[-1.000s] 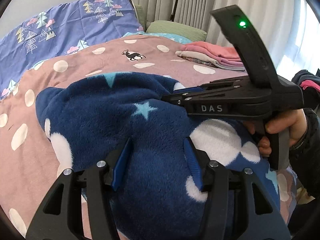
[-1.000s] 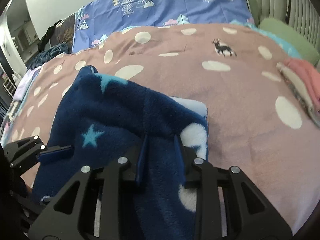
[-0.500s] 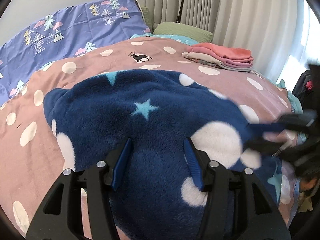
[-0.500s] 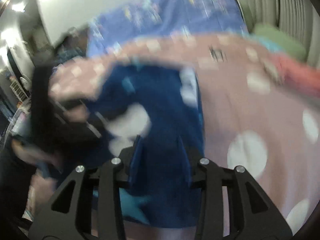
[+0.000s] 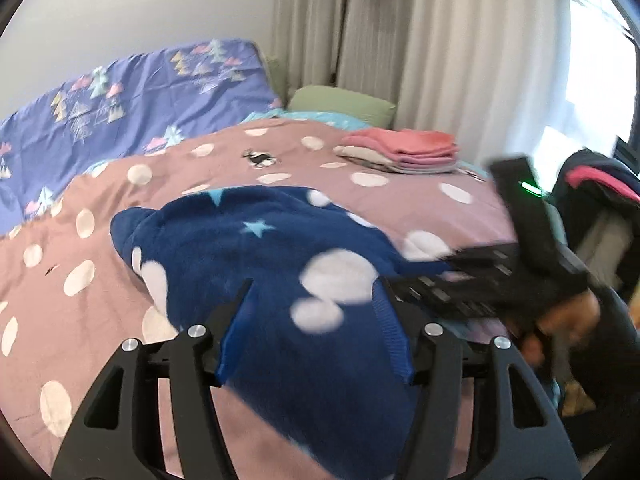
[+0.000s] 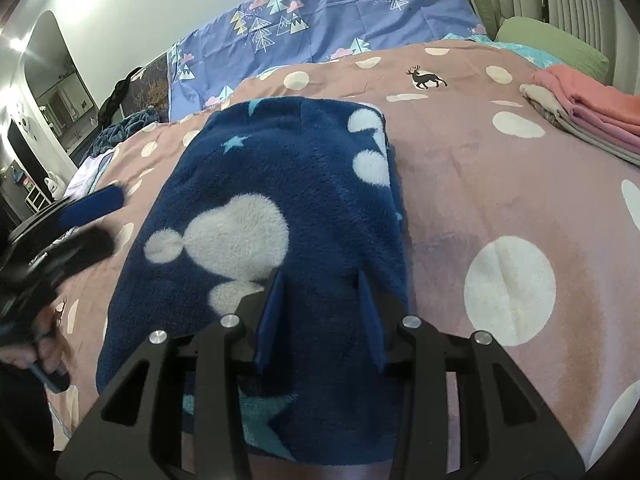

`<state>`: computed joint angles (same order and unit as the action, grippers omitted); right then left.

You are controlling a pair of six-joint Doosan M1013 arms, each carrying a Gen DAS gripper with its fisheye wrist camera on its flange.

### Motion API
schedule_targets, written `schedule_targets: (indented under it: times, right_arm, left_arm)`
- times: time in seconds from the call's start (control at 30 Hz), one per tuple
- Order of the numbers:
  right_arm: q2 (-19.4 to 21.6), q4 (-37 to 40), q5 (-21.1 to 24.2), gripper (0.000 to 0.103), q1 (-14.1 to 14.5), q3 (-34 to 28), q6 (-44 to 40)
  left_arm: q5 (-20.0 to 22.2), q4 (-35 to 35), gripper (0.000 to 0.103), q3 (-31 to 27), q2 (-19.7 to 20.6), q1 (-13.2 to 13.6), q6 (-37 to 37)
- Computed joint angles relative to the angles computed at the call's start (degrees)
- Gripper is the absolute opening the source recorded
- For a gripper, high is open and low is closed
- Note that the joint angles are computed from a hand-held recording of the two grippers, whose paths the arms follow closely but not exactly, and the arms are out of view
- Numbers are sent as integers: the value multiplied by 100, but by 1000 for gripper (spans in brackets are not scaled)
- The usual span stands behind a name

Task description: Fold small clothes

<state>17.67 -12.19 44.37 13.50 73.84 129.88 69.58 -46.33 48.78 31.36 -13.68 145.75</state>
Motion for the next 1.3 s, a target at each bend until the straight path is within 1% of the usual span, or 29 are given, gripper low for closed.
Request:
schedule_targets:
  times: [0.03,0.07,0.1,0.13,0.17,0.2,0.23,0.27,0.33,0.4,0.43,0.47,0.5,0.53,0.57,0.6,0.63,0.7,0.73,0.83,0.9,0.97,1.07,1.13,1.23,1.3]
  right_arm:
    - [3,-50,3,39,13,0,21]
    - [-4,-88,-6,39,24,19,46]
    - [-4,-117,-9,39,31,23,56]
    - [3,-146,-2,39,36,19,95]
    - [16,-51,-20,40,27,10,-21]
    - [29,-90,5,40,38,-5,-36]
    - [51,-232,67,40,68,-30,28]
    - [57,-371,100,40,99,-37,126]
    - [36,-439,77,40,115,-14,199]
    - [-94,-345,-171,41,92,147,287]
    - [-211,-249,-336,44,81,276,397]
    - [-299,-270,-423,51,92,364,547]
    - [-393,-472,-452,71,126,451,864]
    - [-476,-806,-413,77,178,523,1275]
    - [-611,-1114,-485,77,224,679,1670]
    - [-717,-1182,-582,77,238,804,1853]
    - [-859,-1091,-715,77,228,970,2024]
    - [-997,-694,-885,77,177,1168,2111]
    - [-1043,-298,-967,77,128,1258,2017]
    - [-1100,1417,-1228,77,-41,1532,1353]
    - [-1077,2851,-1428,78,-166,1713,564]
    - [-1015,3750,-1544,78,-232,1798,78]
    - [-914,4398,-1668,80,-278,1830,-146]
    - [-878,4482,-1818,82,-284,1839,-104]
    - [-852,4751,-2185,84,-300,1908,-78]
    - [-830,4574,-2317,86,-288,1908,267]
  left_arm:
    - [66,6,61,82,-40,19,47]
    - [188,239,61,128,-51,3,-28]
    - [319,642,61,136,-17,-59,-182]
    - [172,911,61,300,-31,-118,-177]
    - [-275,1119,62,664,-122,-201,127]
    - [-642,1115,62,917,-231,-242,349]
    - [-755,1204,62,968,-279,-278,271]
    - [-761,1333,62,945,-293,-311,137]
    - [-755,1432,62,907,-310,-345,144]
    - [-533,1358,62,751,-235,-303,5]
    - [-456,1309,63,687,-200,-273,-47]
    - [-412,1267,63,655,-181,-252,-92]
    - [-413,1255,63,655,-176,-244,-109]
    - [-421,1230,63,666,-175,-236,-112]
    - [-444,1216,63,713,-202,-234,-98]
    - [-461,1233,64,716,-204,-243,-90]
    - [-476,1250,64,734,-216,-248,-83]
    - [-498,1302,65,742,-225,-270,-90]
    - [-519,1322,66,749,-228,-281,-86]
    - [-561,1285,66,799,-249,-272,-65]
    - [-555,1270,66,813,-258,-259,-68]
    - [-566,1297,66,819,-265,-267,-86]
    - [-580,1346,66,824,-274,-279,-111]
    - [-580,1343,66,827,-275,-280,-119]
    - [-572,1334,66,827,-273,-280,-132]
    - [-579,1338,67,833,-276,-281,-128]
